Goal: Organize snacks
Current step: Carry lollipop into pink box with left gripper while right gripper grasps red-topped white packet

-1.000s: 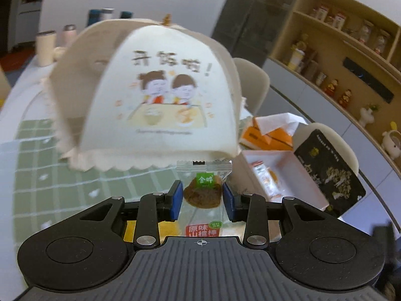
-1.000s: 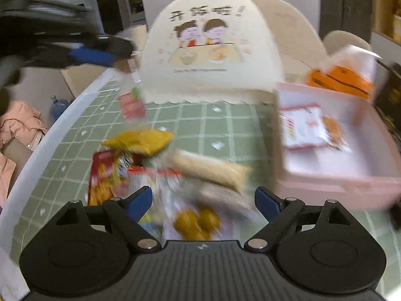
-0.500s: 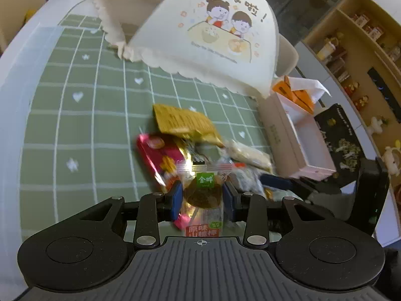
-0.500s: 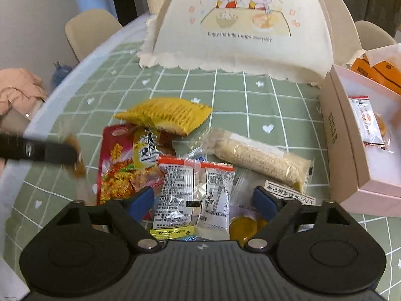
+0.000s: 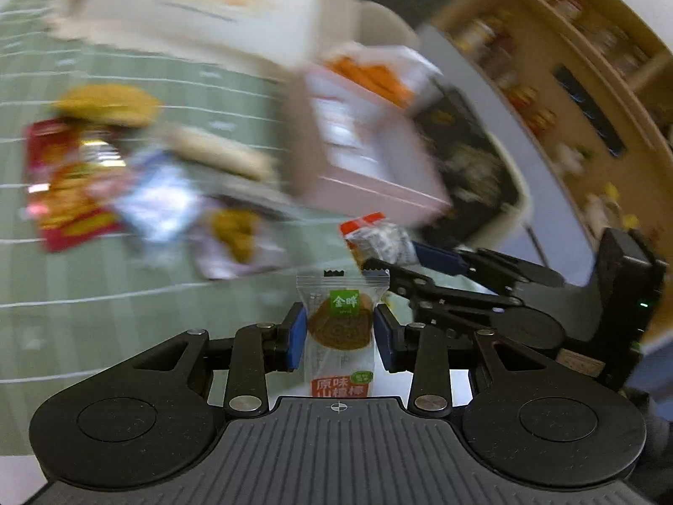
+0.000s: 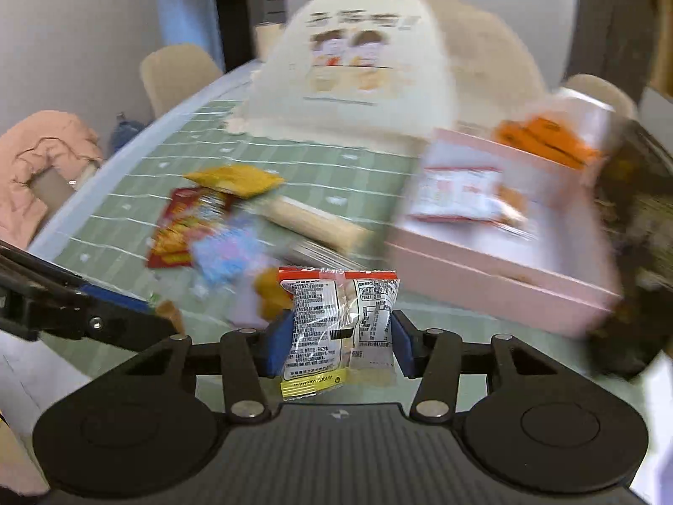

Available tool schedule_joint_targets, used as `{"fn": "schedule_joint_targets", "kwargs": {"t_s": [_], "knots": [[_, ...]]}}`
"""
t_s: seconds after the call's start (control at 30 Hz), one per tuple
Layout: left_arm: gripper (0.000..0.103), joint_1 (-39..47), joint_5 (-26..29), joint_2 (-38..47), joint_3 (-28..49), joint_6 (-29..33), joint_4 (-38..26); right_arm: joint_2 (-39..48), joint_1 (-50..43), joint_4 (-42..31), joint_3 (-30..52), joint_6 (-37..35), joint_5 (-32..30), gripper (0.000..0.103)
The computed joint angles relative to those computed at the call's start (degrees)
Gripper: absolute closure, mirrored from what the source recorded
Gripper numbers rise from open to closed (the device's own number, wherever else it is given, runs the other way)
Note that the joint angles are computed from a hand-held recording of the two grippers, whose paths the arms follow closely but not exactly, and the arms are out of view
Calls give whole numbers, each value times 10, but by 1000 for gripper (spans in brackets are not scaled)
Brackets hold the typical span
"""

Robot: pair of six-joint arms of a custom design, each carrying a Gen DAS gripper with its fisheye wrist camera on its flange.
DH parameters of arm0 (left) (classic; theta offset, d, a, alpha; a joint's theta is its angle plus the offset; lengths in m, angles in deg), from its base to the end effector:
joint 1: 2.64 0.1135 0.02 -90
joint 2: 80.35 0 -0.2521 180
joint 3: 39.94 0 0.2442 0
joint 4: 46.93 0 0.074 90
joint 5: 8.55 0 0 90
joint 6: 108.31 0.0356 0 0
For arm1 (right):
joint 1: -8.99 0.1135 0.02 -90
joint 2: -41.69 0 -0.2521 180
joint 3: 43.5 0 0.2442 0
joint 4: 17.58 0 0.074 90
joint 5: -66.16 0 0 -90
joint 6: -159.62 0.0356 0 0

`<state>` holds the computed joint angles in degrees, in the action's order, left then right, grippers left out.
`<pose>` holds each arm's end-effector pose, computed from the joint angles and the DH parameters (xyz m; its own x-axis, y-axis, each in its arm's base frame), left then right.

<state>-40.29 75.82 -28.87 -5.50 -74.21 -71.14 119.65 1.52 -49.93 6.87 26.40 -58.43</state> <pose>0.1437 -0.1064 0.1670 -0.7477 -0.4640 -0.4751 -0.1242 0.8005 -0.5863 0.2362 -0.0106 0.1575 -0.5056 -0.5023 -0.7015 -0.7151 0.6988 0.0150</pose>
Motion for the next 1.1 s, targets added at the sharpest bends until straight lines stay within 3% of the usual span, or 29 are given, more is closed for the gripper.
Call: {"fn": "schedule_joint_targets", "kwargs": {"t_s": [0.1,0.2,0.3,0.37,0.43,0.53,0.6,0.7,0.87,1.03,1.1], "knots": [[64,-1,6,57,64,43,33,14,-92,-23,30,-40,-32,54],[63,33,-27,119,152,130,54,36,-151,-23,61,-40,-61,54],[63,76,-65,219,223,184,143,47,-188,-15,77,-28,-90,54],[63,121,-23,314,283,190,191,53,-199,-9,82,-15,-97,54],[63,161,49,421,362,175,195,61,-201,0,85,2,-96,54],[63,184,105,564,477,150,148,55,-200,20,71,21,-83,54],[63,183,111,640,529,140,119,48,-192,43,59,41,-69,54],[60,184,100,654,489,143,173,34,-184,47,58,69,-52,54],[60,188,50,547,326,114,309,36,-141,73,80,85,-48,54],[60,204,-2,423,205,123,306,118,-12,211,129,197,62,54],[60,216,-21,378,161,118,294,192,26,287,163,235,93,46]]}}
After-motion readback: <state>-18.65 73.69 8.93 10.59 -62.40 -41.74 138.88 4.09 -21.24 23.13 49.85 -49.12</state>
